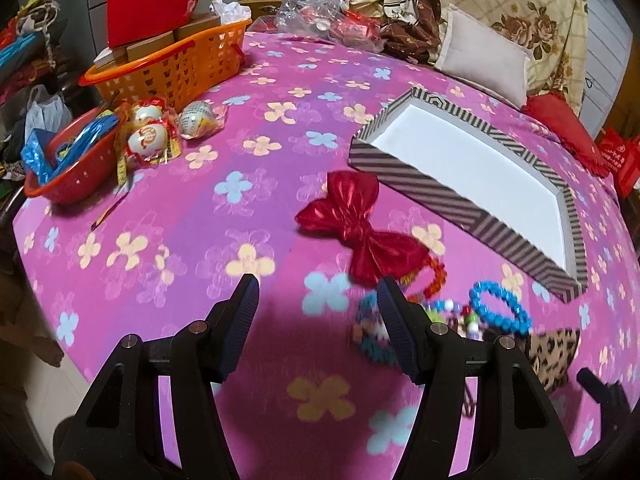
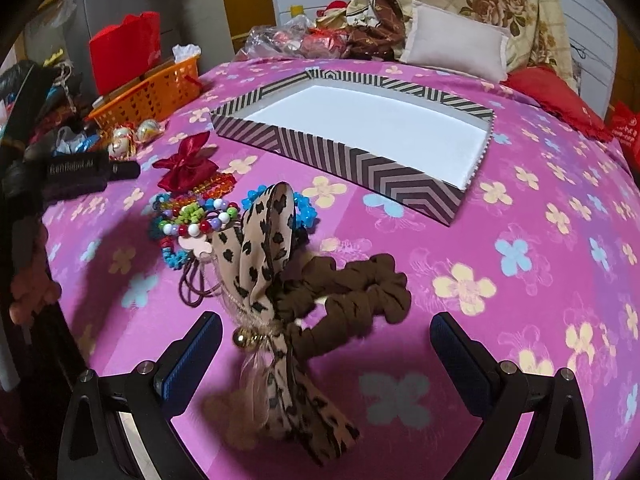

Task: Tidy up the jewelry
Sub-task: 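Grasp the red satin bow with the left tool while the right tool grasps the leopard-print bow, then carry the red bow with the left tool while the right tool carries the leopard bow to the tray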

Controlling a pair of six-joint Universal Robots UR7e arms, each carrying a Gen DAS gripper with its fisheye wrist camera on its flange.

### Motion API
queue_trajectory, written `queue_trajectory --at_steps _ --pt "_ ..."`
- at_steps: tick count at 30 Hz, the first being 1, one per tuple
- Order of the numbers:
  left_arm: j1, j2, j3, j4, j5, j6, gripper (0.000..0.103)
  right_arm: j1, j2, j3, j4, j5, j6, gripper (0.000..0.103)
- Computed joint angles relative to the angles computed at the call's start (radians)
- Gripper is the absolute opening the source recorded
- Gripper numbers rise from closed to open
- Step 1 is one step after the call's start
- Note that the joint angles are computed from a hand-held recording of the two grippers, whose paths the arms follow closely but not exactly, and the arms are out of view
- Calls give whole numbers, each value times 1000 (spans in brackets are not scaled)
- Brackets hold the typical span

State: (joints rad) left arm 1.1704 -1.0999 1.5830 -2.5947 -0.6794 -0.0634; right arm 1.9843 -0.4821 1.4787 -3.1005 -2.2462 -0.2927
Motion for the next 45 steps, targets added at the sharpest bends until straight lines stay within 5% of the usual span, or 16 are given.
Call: queue_trajectory --at_steps 11,23,26,28,29,35,45 --pt "62 138 -257 247 -92 -121 71 -14 35 -48 12 -18 -16 103" --pt "70 239 -370 313 -29 -127 70 -25 44 -61 2 8 -23 101" --pt "69 244 -361 269 -11 -88 49 -24 46 -56 -27 14 -46 82" --pt "69 245 -357 250 -9 -60 33 -21 48 -54 -50 15 -69 53" --pt "71 245 -359 249 -20 -56 22 -20 49 -53 -55 15 -78 47" --pt "75 203 -331 242 -99 -69 16 -35 2 0 -57 115 -32 38" --pt "9 92 -196 144 -120 1 16 -5 -40 36 -139 120 -43 38"
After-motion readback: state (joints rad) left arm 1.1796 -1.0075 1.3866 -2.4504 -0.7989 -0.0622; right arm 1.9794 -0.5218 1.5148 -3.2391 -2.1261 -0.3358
